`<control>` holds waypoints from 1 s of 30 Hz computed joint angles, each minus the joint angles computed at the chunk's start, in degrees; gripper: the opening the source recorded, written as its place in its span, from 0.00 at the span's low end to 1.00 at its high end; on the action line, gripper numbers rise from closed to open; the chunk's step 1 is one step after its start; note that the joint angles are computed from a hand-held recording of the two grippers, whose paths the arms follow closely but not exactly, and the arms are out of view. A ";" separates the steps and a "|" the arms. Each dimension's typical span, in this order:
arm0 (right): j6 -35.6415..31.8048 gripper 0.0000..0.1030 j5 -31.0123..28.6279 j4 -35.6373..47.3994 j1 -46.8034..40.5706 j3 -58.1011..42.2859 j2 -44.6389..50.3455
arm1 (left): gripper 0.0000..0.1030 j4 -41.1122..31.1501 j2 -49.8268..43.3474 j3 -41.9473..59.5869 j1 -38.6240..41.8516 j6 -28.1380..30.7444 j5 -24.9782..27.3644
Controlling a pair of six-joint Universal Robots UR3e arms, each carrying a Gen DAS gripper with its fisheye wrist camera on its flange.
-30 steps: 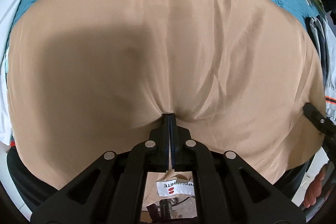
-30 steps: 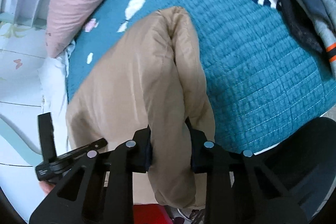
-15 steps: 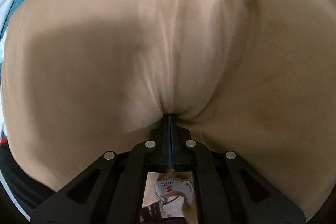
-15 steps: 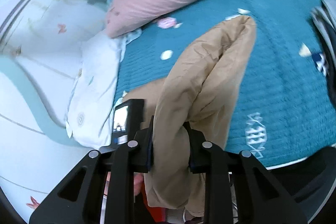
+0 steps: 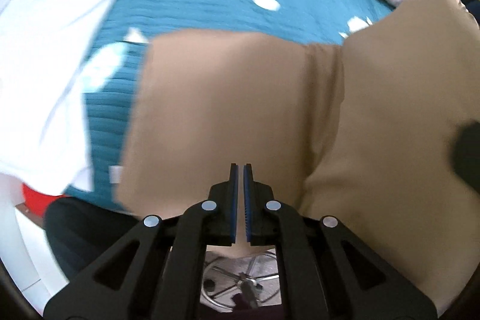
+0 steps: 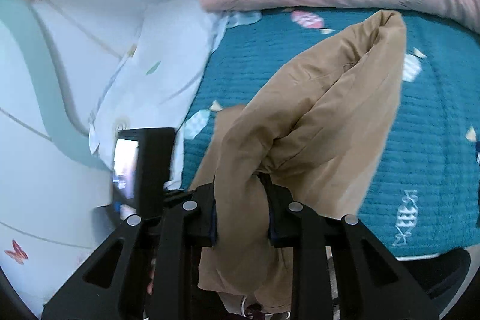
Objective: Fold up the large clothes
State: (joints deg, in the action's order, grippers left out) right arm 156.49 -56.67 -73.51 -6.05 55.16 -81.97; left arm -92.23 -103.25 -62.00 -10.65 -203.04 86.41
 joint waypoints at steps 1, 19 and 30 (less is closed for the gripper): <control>0.77 0.21 -0.67 -0.62 1.68 -0.84 1.01 | 0.04 -0.21 2.26 -2.19 0.43 -0.36 0.81; 15.44 0.61 -7.72 2.35 28.14 -27.93 36.12 | 0.07 -1.45 33.08 -38.52 28.95 9.51 -3.71; 10.90 0.56 0.96 7.48 19.85 -24.65 24.91 | 0.15 -1.39 34.98 -37.88 30.47 9.24 -3.70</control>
